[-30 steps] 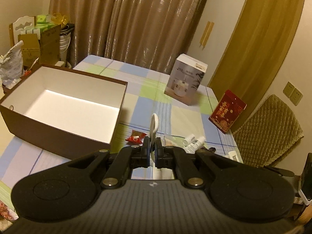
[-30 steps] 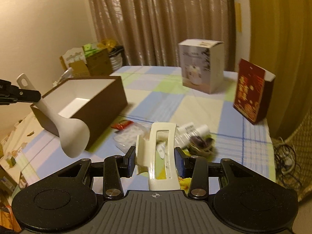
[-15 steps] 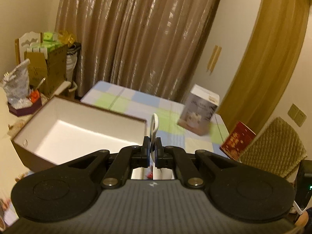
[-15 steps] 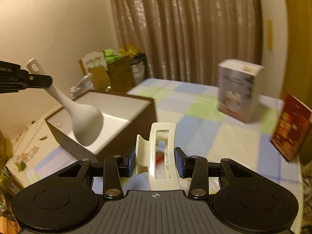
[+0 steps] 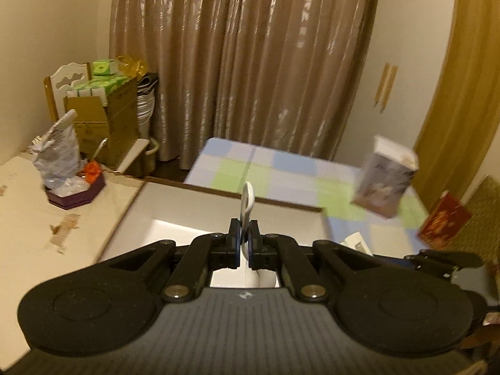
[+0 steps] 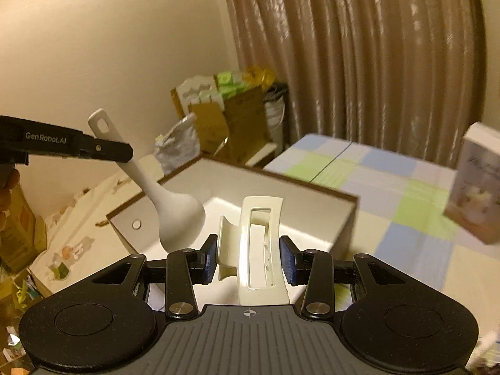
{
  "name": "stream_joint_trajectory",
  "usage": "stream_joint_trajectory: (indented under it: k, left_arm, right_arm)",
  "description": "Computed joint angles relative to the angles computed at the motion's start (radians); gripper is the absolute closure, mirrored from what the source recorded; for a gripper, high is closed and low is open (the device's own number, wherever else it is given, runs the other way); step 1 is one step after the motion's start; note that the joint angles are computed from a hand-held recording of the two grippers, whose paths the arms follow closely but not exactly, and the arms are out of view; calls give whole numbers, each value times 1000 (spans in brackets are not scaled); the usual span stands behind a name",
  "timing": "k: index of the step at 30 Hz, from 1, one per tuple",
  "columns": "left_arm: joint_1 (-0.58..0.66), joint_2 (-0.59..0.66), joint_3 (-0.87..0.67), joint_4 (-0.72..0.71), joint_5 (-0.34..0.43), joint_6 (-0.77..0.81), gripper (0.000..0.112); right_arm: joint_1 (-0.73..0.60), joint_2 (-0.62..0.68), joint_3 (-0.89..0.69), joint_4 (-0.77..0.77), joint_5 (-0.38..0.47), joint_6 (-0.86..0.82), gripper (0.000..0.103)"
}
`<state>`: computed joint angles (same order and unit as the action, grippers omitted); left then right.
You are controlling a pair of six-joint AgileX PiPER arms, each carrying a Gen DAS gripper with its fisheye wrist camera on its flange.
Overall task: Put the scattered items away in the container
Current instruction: 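Lift the paddle and clip and carry both tools over the brown box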
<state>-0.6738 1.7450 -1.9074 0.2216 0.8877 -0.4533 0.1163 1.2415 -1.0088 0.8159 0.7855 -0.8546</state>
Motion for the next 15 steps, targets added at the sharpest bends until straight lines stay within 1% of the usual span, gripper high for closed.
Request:
stream_joint_trajectory:
  k: [2,5,8,15]
  left_arm:
    - [41,27,-6,-37,-3,75,110]
    - [76,79,-18,-40,-8,165,110]
    - [85,144,-46,15,9,210,110]
    - [63,241,-8,174,-41,338,110]
  right_arm:
    - [70,47,-9,-61,-57,71,59]
    - [143,117,-21,-143,-124,156,59]
    - [192,167,-23,-223,-172,231,59]
    - [252,247,-38,-387,-223,360,59]
